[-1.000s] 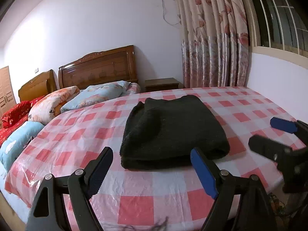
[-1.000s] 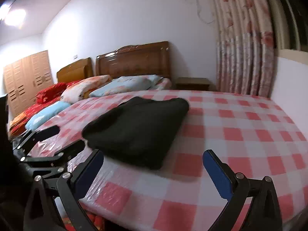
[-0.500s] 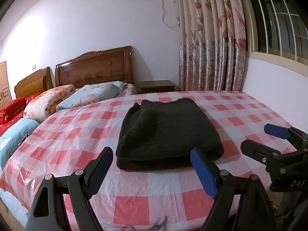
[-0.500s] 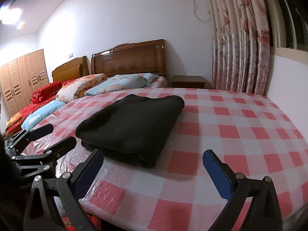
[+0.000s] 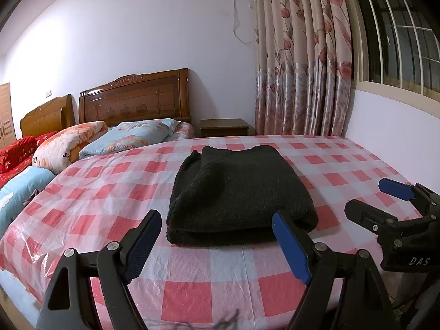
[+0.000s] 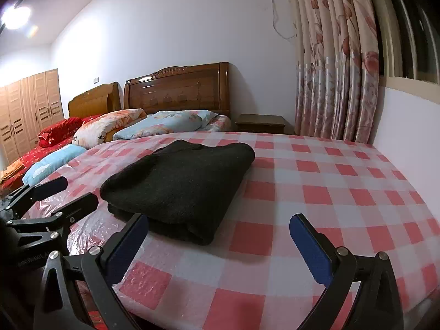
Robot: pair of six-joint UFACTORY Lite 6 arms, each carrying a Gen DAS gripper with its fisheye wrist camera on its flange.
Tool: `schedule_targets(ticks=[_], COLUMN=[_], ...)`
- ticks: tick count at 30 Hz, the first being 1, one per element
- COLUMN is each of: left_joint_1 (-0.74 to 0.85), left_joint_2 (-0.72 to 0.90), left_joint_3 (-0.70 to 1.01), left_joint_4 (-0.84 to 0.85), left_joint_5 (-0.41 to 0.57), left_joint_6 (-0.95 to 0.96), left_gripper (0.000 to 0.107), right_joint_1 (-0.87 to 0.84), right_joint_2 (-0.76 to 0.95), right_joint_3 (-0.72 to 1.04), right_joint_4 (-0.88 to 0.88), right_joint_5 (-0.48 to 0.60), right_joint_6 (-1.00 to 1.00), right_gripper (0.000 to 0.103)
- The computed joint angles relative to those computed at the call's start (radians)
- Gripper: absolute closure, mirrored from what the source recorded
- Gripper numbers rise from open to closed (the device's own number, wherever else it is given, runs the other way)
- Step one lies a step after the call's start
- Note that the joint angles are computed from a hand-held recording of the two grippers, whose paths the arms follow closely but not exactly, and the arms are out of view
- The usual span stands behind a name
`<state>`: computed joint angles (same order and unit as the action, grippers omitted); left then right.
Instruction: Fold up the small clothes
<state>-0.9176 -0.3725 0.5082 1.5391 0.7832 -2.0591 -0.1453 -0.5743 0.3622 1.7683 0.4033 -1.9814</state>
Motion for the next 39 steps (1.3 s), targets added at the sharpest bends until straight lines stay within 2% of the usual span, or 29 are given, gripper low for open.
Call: schedule_targets(ticks=[15,39], left_joint_1=[-0.022,-0.03], left_joint_2=[-0.001,0.004], left_joint_3=[0.003,0.008], left_joint_4=[0.009,0.012], left_joint_5=[0.018,0.024], left_joint_6=[-0.028,-0.034], left_gripper=[0.023,0.023], right_joint_1=[0.022,0.019], right_joint_2=[0.02,0.034], right_joint_3=[0.001,0.001], right_joint_4=[0.061,0.061], right_joint_5=[-0.044,-0.038], right_joint_6=[-0.08,-0.098], right_gripper=[0.0,0.0])
